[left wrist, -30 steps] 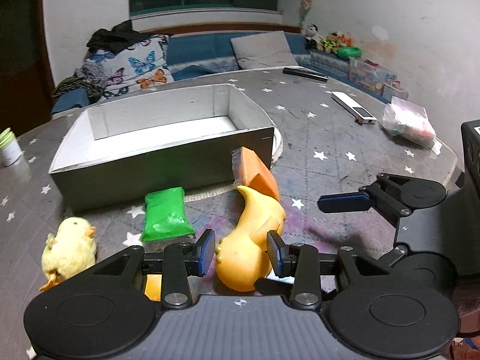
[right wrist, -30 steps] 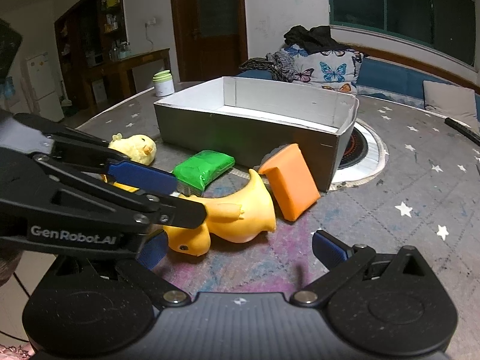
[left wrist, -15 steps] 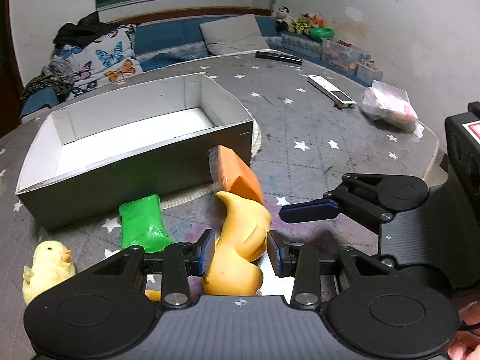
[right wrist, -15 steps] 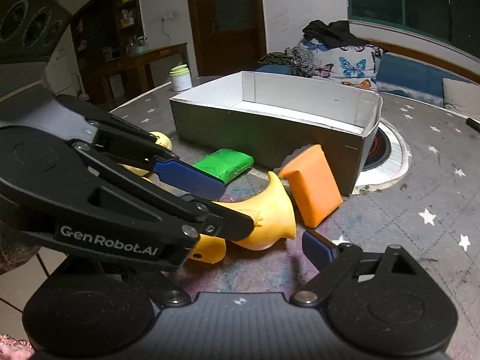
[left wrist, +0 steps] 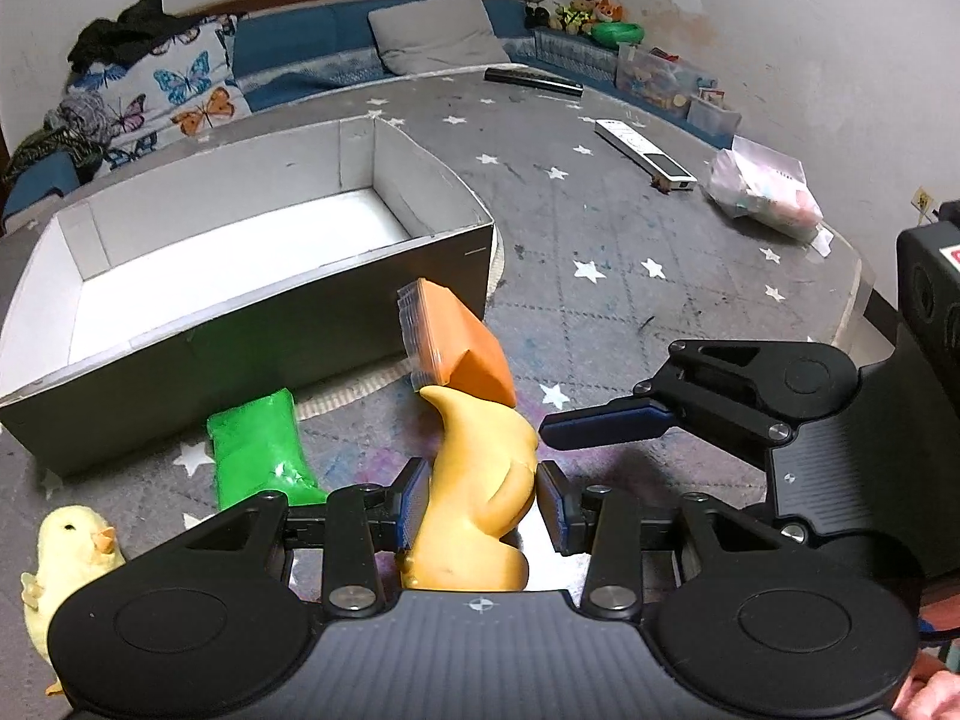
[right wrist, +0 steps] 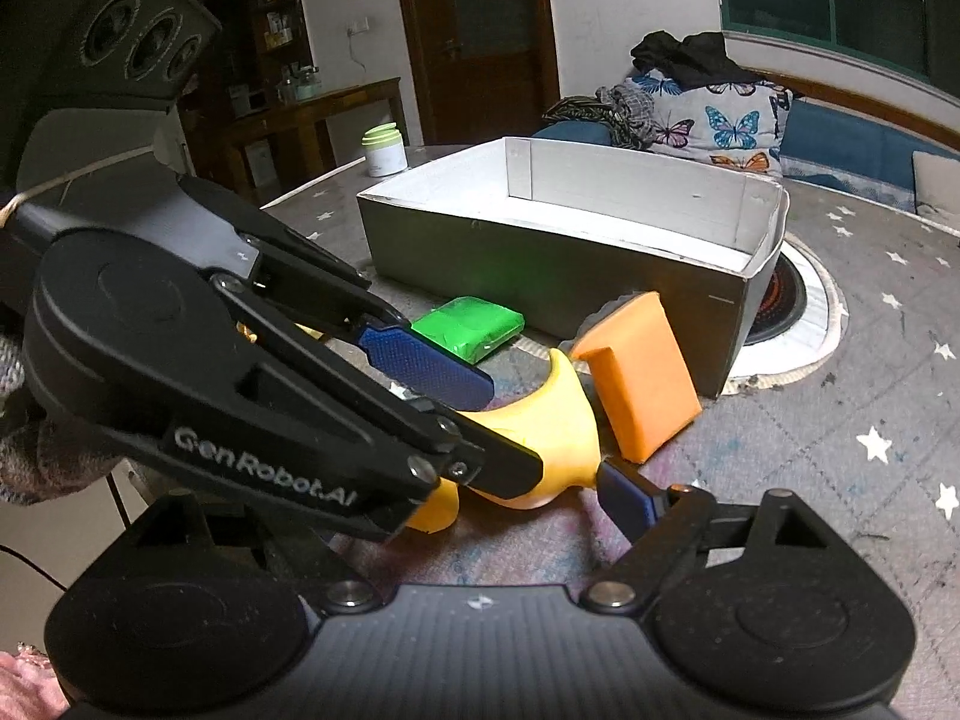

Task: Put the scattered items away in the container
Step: 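Close the left gripper on the yellow rubber duck's body, then lift the duck with the left gripper and lower it into the white box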

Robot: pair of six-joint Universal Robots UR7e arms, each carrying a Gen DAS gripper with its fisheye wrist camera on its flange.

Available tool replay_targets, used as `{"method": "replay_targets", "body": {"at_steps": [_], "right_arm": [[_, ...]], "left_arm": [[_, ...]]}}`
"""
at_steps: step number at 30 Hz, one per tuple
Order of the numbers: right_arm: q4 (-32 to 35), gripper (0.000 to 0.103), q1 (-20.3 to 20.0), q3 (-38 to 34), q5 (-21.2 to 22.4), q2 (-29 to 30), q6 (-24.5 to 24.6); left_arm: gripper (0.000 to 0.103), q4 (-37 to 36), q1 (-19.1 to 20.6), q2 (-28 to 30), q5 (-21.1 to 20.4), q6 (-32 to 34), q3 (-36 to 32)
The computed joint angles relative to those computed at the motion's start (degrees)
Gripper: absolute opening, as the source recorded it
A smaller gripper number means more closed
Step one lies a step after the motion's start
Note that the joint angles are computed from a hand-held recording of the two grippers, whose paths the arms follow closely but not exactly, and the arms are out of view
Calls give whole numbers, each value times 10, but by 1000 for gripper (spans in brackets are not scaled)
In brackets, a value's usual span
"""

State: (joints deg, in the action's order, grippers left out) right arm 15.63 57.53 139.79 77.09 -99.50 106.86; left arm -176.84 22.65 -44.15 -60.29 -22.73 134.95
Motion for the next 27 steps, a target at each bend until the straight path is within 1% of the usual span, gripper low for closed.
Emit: {"method": "replay_targets", "body": {"at_steps": [1, 4, 8, 14, 19, 24, 27], "right_arm": [[2, 91, 0, -2, 1, 1, 2], [6, 91, 1, -7, 3, 7, 5], [13, 91, 3, -16, 5, 22, 2], [24, 91, 3, -26, 10, 32, 4], [24, 88, 4, -22, 3, 25, 5], [11, 88, 19, -23, 14, 33, 17], [-3, 86, 24, -16, 20, 30, 12]], "left_arm": [[43, 4, 4, -1, -4, 0, -3], [44, 10, 17, -5, -18, -3, -9], [43, -5, 28, -9, -31, -16, -4], [42, -42, 44, -20, -47, -76, 12], [43, -62, 45, -18, -46, -106, 18], [44, -67, 44, -13, -41, -125, 18], [44, -68, 39, -10, -34, -129, 18]]}}
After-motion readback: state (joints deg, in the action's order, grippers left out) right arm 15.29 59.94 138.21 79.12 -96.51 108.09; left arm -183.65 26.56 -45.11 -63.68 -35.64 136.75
